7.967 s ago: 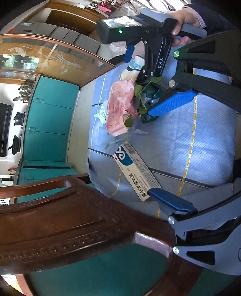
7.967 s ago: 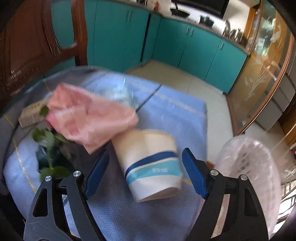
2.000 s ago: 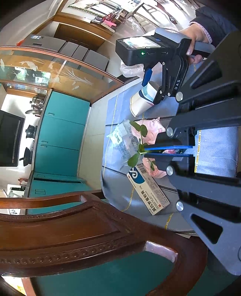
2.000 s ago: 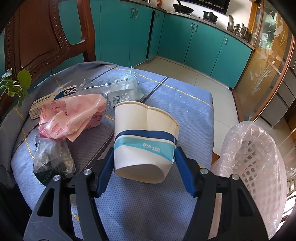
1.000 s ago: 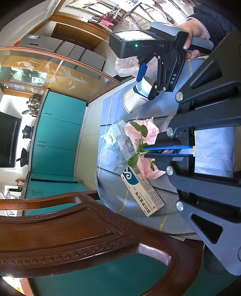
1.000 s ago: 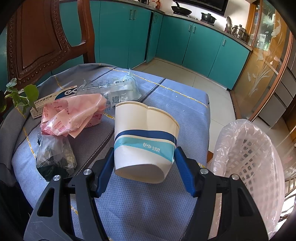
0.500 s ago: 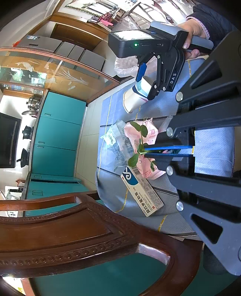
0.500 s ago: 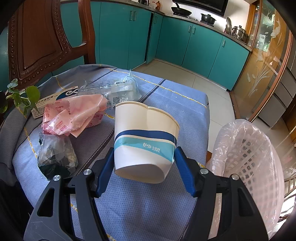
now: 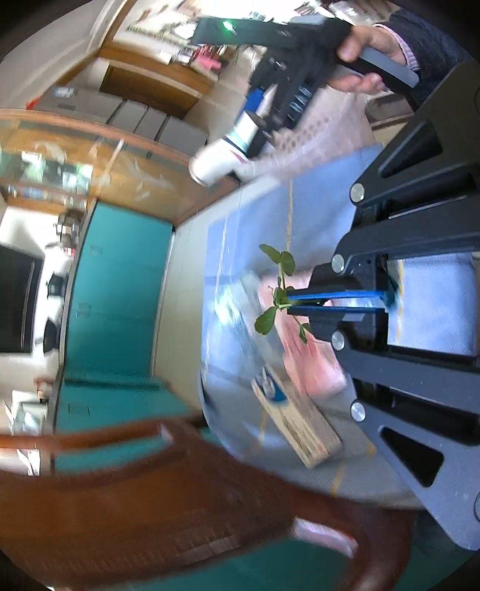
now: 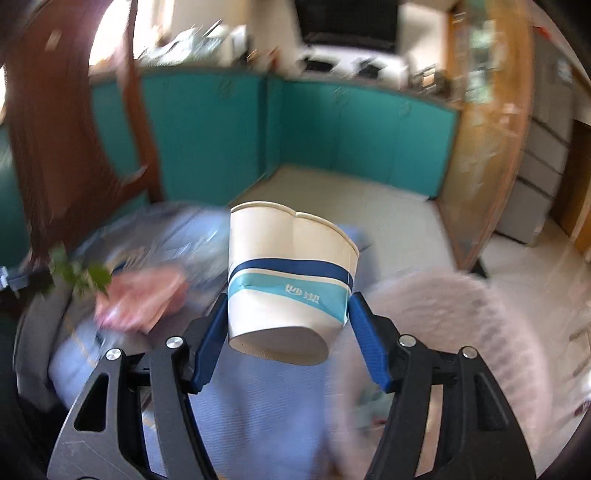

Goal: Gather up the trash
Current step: 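Drop the paper cup into the basket with the right tool while the left tool drops the plant in, then grasp the dark plastic bag on the seat with the right tool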

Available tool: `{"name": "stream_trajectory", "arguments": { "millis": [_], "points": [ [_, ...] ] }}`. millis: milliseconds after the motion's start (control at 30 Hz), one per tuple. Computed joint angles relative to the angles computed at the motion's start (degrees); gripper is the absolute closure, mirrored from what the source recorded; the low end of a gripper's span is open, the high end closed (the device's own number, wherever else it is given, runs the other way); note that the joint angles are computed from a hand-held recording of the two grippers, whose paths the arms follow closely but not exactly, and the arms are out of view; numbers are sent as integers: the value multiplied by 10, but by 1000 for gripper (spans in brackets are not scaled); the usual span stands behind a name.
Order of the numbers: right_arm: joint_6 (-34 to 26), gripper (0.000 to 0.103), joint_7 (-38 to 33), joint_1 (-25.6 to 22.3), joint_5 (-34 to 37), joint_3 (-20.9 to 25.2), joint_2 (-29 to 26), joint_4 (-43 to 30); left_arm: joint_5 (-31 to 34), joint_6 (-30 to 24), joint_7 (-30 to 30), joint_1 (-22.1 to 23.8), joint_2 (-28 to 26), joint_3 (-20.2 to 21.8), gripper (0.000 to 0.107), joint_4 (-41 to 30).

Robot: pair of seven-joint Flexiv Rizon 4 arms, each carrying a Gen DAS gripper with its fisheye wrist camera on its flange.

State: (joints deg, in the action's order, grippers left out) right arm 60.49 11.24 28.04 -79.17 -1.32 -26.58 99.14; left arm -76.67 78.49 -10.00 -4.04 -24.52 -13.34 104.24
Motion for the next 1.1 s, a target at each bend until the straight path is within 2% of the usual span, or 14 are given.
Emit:
{"name": "stream_trajectory", "arguments": {
  "millis": [67, 167, 233, 300, 367, 533, 633, 667, 700, 800, 867, 967, 1033, 1100],
  "points": [
    [-12, 39, 57, -14, -16, -2, 44, 50, 15, -33, -2, -1, -3, -6, 103, -9],
    [-71, 39, 102, -37, 24, 19, 88, 111, 81, -112, -43, -7, -21, -9, 103, -37],
    [-70, 38, 143, -60, 54, 31, 107, 146, 112, -142, -64, -12, -32, -17, 103, -56],
    [-55, 38, 148, -77, 78, 40, 113, 167, 132, -156, -70, -20, -43, -27, 103, -71],
    [-74, 38, 126, -77, 105, 48, 113, 172, 156, -166, -77, -31, -55, -35, 103, -82],
    [-66, 37, 148, -81, 94, 49, 121, 183, 228, -196, -110, -49, -85, -41, 102, -110],
    [-62, 26, 204, -91, 64, 47, 144, 209, 246, -212, -126, -46, -92, -49, 74, -116],
    [-56, 25, 231, -96, 46, 46, 150, 216, 245, -207, -127, -45, -92, -52, 63, -114],
    [-49, 25, 252, -102, 30, 47, 156, 223, 236, -200, -121, -41, -89, -58, 61, -108],
    [-42, 25, 275, -111, -6, 51, 154, 215, 206, -150, -97, -30, -74, -63, 59, -92],
    [-36, 25, 267, -109, -50, 54, 148, 200, 176, -75, -77, -23, -69, -64, 57, -83],
    [17, 25, 215, -99, -100, 55, 99, 138, 158, 65, -94, -11, -69, -49, 57, -75],
    [92, 25, 154, -87, -101, 54, 36, 70, 182, 96, -155, -10, -68, -13, 57, -72],
    [143, 25, 62, -67, -52, 56, -25, 8, 197, 108, -197, -1, -64, 8, 54, -68]
  ]
}}
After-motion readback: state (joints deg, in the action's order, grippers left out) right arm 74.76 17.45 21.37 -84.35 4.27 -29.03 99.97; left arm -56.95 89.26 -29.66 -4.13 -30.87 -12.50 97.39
